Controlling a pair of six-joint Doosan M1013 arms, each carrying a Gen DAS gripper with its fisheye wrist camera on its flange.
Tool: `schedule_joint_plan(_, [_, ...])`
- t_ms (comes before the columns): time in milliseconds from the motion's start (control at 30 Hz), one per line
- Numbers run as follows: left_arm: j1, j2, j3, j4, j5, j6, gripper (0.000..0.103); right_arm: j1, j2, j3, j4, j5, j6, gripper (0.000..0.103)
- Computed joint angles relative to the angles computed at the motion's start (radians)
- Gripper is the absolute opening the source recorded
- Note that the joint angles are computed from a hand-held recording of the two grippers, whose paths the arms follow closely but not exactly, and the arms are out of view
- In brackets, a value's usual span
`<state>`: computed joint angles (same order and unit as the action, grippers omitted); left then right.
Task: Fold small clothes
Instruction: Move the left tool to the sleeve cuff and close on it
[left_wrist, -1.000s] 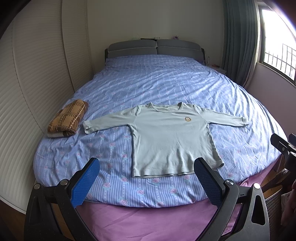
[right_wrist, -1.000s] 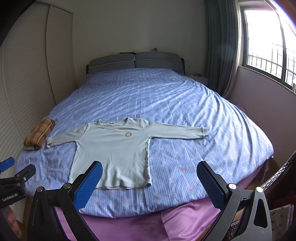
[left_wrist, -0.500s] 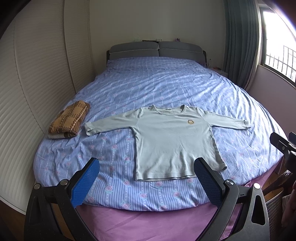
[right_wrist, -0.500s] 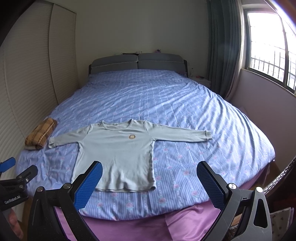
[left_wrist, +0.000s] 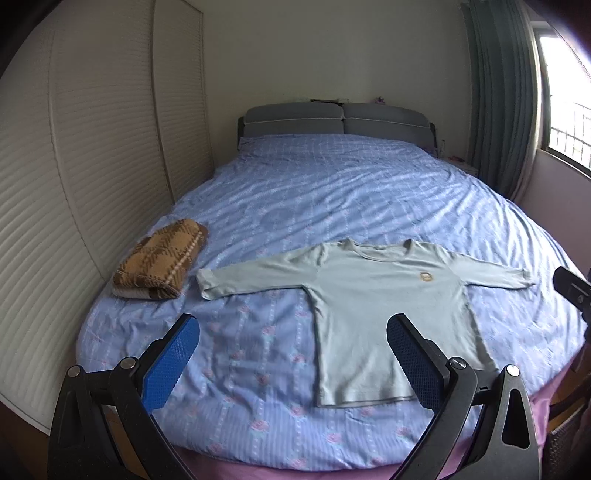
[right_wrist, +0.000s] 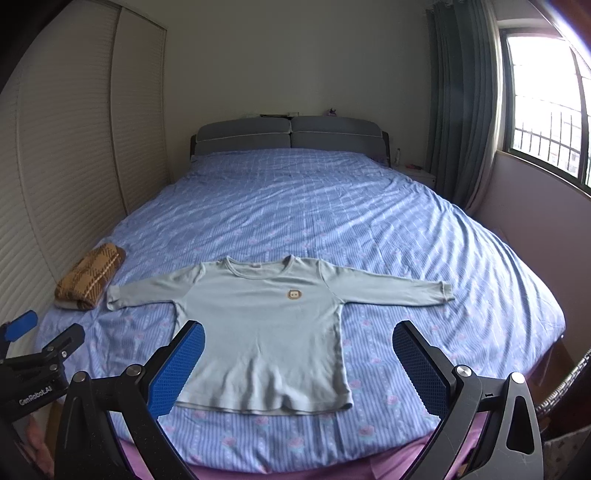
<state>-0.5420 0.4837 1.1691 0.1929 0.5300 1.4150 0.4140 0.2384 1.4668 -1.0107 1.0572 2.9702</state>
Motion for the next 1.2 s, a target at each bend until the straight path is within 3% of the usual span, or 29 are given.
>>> schedule_joint_plan(133, [0.028,0.060,-0.058,0.128,-0.022,-0.079,0.103,-0.009,0.067,-0.062,-0.020,-0.062,0.029,0.103])
schedule_joint_plan(233, [0.050,0.114,-0.114,0.164,-0.033,-0.071,0.094,-0.016,0.133,-0.134,-0.005,-0.103,-0.014,0.103])
schedule_joint_plan(533, [0.102,0.318,-0.362,0.073,0.069,0.121,0.071,-0.045,0.328,-0.362,0.092,-0.138,-0.170,0.103])
schedule_joint_plan(733, [0.125,0.426,-0.493,-0.015,0.117,0.267,0.065,-0.066,0.426,-0.465,0.174,-0.129,-0.203,0.103])
schedule_joint_plan(867, [0.136,0.483,-0.570,-0.048,0.167,0.309,0.058,-0.079,0.476,-0.518,0.236,-0.110,-0.232,0.103])
schedule_joint_plan(1200, [0.144,0.582,-0.708,-0.062,0.231,0.392,0.056,-0.094,0.534,-0.579,0.293,-0.086,-0.278,0.103])
